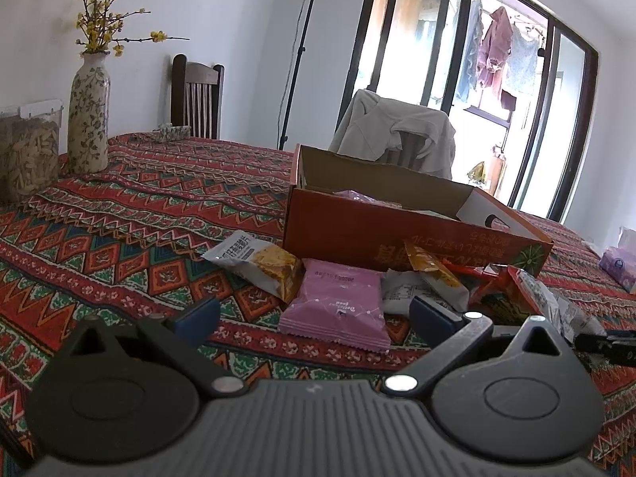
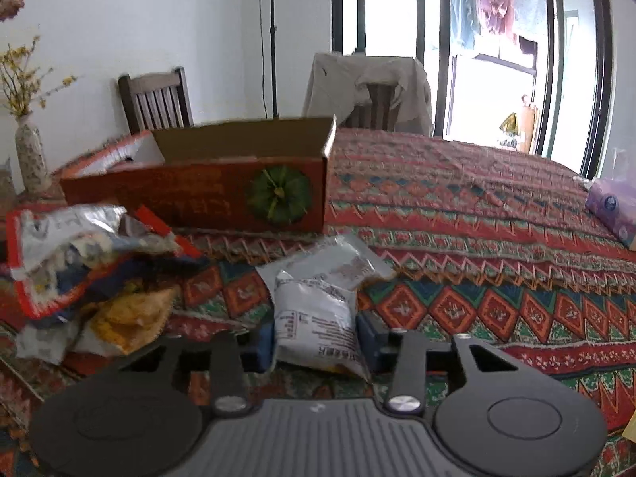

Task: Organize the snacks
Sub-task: 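Grasp a white printed packet with the right tool while the left tool grasps a pink packet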

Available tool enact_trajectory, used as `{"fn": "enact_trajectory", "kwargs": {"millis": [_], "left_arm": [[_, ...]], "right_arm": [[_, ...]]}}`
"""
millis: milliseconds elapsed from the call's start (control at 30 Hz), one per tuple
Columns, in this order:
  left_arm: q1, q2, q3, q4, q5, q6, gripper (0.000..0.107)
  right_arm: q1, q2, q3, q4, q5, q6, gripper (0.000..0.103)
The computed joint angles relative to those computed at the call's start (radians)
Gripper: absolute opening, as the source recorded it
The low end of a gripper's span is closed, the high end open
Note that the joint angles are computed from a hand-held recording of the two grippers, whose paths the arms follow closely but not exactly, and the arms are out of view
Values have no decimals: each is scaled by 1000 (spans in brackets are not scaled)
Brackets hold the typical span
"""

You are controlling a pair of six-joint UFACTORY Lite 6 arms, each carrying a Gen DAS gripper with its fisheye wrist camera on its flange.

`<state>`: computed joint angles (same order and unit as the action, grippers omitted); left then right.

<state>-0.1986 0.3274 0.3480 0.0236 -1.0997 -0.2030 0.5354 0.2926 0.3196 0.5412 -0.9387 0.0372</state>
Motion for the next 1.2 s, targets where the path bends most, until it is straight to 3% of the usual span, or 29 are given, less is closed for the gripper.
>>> {"fn": "enact_trajectory", "kwargs": {"millis": [167,400,767,1000,1100,1200], "left_arm": [[3,-2,7,3,19,-4,103],[-10,-8,19,-22,58,10,103],[-70,-11,226,-154,401,166,103],[-125,119,440,-334,563,338,103],[-132,163,500,-365,617,349,91],[-120,181,521,-285,647,264,84]], "right_arm": [[86,-74,2,104,-53,-37,41],[103,31,138,172,-115,-68,41],[83,164,194,140,-188,26,42],[81,174,171,124,-241,78,42],[71,172,163,110,-247,93,43],[69,173,164,104,-247,93,43]]}}
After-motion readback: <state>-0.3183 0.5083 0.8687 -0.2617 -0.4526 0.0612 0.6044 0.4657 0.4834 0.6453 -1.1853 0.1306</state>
